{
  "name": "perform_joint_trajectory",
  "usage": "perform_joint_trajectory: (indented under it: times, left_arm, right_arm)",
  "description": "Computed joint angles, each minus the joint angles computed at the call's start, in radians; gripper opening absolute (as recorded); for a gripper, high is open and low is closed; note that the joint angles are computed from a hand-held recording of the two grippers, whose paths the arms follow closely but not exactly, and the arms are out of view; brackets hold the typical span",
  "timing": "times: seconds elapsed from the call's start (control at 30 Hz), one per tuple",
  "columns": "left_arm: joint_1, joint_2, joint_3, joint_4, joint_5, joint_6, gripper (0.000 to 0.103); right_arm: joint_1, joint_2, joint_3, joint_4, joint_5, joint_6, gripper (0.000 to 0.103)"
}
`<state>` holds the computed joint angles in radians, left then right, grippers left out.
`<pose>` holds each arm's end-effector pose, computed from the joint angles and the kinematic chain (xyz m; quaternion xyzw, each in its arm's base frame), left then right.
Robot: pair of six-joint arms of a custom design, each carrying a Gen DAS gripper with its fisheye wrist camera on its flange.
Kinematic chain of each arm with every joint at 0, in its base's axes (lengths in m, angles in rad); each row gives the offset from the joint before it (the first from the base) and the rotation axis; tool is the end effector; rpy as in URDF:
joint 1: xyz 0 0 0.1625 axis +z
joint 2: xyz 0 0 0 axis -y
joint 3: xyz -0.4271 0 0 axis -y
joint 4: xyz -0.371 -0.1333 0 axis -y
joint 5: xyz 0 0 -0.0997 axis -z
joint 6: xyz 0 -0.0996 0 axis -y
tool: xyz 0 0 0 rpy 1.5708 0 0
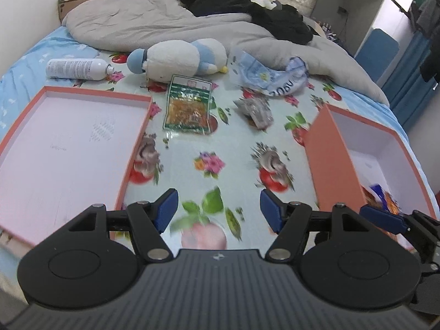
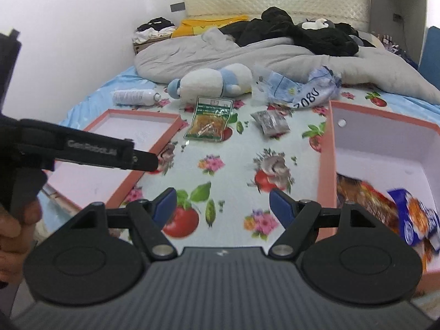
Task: Organize snacks
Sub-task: 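Withdraw both tools from the box back toward the snack heap, then grasp clear grey packet with right tool while left tool grasps green-labelled snack bag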
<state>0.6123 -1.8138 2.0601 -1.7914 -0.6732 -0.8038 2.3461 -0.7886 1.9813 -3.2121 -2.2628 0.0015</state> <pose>-0.1692 -0.3769 0.4220 0.0752 0.8978 -0.3273 0.2850 0.4425 -0.3519 0.0948 0.2762 -0.8778 0.3189 0.2268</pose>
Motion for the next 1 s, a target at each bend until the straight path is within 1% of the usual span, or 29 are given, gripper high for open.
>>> perform_joint_trajectory:
  times: [0.1, 0.23, 0.3, 0.37, 0.47, 0.53, 0.6, 0.7, 0.73, 0.8, 0.83, 0.87, 0.93, 1.0]
  left_arm:
    - [0.086, 0.058, -0.009, -0.158, -0.002, 0.128, 0.071]
    - [0.201, 0.155, -0.036, -0.352, -0.026, 0.297, 0.071]
    - [0.256, 0.212, -0.06, -0.436, -0.043, 0.373, 0.071]
    - [0.297, 0.262, -0.078, -0.505, -0.058, 0.44, 0.071]
    - [0.363, 0.348, -0.119, -0.598, -0.086, 0.532, 0.071]
    - [0.4, 0.409, -0.152, -0.646, -0.094, 0.583, 0.079]
    - [0.425, 0.465, -0.179, -0.685, -0.078, 0.606, 0.088]
    - [0.459, 0.54, -0.231, -0.703, -0.073, 0.659, 0.088]
    - [0.466, 0.564, -0.244, -0.719, -0.06, 0.684, 0.09]
    - [0.477, 0.601, -0.258, -0.763, -0.031, 0.739, 0.092]
    - [0.483, 0.618, -0.27, -0.771, -0.016, 0.749, 0.092]
    - [0.49, 0.627, -0.277, -0.787, -0.016, 0.76, 0.092]
    - [0.507, 0.645, -0.286, -0.849, -0.034, 0.802, 0.092]
    - [0.522, 0.665, -0.306, -0.854, -0.029, 0.809, 0.092]
  right_arm:
    - [-0.032, 0.039, -0.054, 0.001, 0.015, -0.038, 0.076]
    - [-0.08, 0.107, -0.139, -0.009, 0.007, -0.101, 0.075]
    - [-0.109, 0.134, -0.18, -0.001, 0.008, -0.115, 0.075]
    - [-0.142, 0.166, -0.221, -0.007, 0.011, -0.134, 0.075]
    - [-0.195, 0.208, -0.297, 0.029, 0.012, -0.138, 0.075]
    - [-0.224, 0.229, -0.34, 0.043, 0.025, -0.134, 0.075]
    - [-0.253, 0.253, -0.393, 0.065, 0.04, -0.138, 0.075]
    - [-0.286, 0.286, -0.484, 0.137, 0.058, -0.125, 0.075]
    - [-0.295, 0.297, -0.513, 0.153, 0.069, -0.13, 0.075]
    - [-0.305, 0.325, -0.577, 0.196, 0.067, -0.158, 0.075]
    - [-0.31, 0.34, -0.611, 0.224, 0.068, -0.178, 0.075]
    - [-0.317, 0.353, -0.64, 0.247, 0.075, -0.193, 0.075]
    - [-0.338, 0.375, -0.693, 0.293, 0.115, -0.194, 0.075]
    - [-0.348, 0.401, -0.745, 0.332, 0.108, -0.186, 0.075]
